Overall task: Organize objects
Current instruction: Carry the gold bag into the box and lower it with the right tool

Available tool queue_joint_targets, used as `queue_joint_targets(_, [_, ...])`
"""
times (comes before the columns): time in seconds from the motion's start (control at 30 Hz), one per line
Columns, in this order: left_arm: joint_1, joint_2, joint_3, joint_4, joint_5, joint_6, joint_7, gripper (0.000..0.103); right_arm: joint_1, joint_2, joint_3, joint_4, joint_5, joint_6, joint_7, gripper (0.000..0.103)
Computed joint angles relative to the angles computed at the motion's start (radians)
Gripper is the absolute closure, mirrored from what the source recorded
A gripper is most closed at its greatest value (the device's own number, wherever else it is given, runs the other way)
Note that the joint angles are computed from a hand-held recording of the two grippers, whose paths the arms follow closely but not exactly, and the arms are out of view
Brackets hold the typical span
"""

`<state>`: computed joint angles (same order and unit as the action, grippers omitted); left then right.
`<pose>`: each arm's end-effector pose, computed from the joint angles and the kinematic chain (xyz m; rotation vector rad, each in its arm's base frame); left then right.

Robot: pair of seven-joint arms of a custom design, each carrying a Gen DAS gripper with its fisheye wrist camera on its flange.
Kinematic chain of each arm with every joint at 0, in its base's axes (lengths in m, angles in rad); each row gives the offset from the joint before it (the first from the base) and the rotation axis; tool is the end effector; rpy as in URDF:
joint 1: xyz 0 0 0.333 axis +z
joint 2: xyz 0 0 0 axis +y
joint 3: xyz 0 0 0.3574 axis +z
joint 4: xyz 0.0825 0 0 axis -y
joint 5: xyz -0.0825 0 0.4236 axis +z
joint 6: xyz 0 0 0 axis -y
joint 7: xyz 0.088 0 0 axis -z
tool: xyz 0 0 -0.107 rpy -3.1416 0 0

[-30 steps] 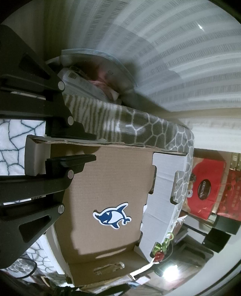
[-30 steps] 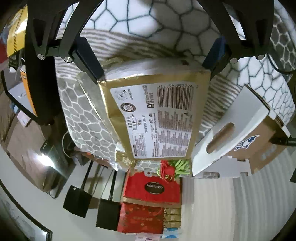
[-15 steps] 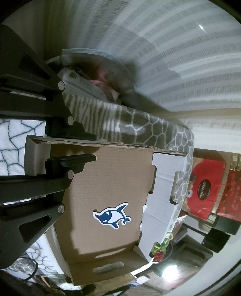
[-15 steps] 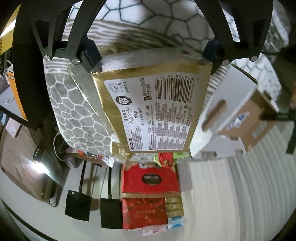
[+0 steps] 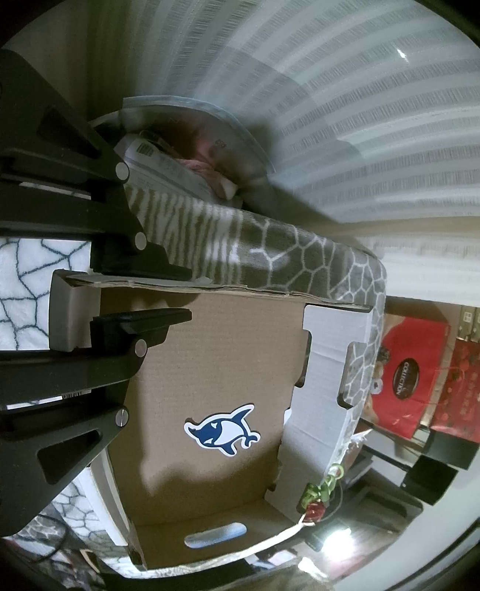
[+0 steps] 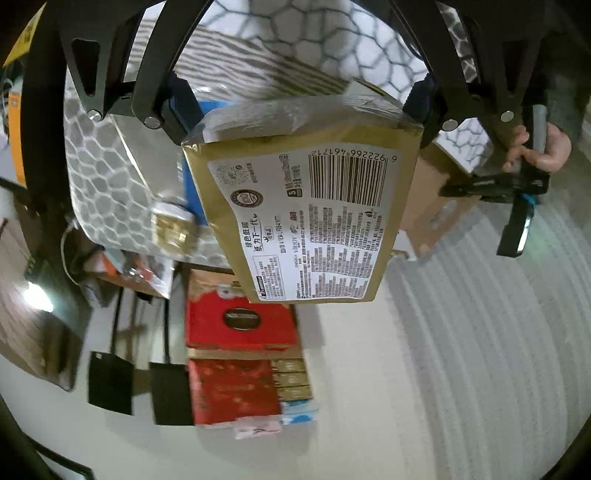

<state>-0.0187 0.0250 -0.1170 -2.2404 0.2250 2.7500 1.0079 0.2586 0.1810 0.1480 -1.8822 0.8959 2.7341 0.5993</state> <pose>0.5900 -0.0894 0.4261 -2.1788 1.7082 -0.5395 0.6443 0.2382 0.5008 -2.0450 1.0171 -0.2789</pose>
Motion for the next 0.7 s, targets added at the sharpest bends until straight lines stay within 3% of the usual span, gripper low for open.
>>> queue_joint_targets(0.47, [0.000, -0.001, 0.000, 0.000, -0.003, -0.001, 0.000, 0.090, 0.067, 0.136, 0.028, 0.140, -0.193, -0.095, 0.050, 0.012])
queue_joint_targets(0.7, [-0.001, -0.002, -0.001, -0.001, -0.003, 0.000, -0.002, 0.090, 0.157, 0.152, -0.039, 0.129, -0.440, -0.022, 0.367, 0.012])
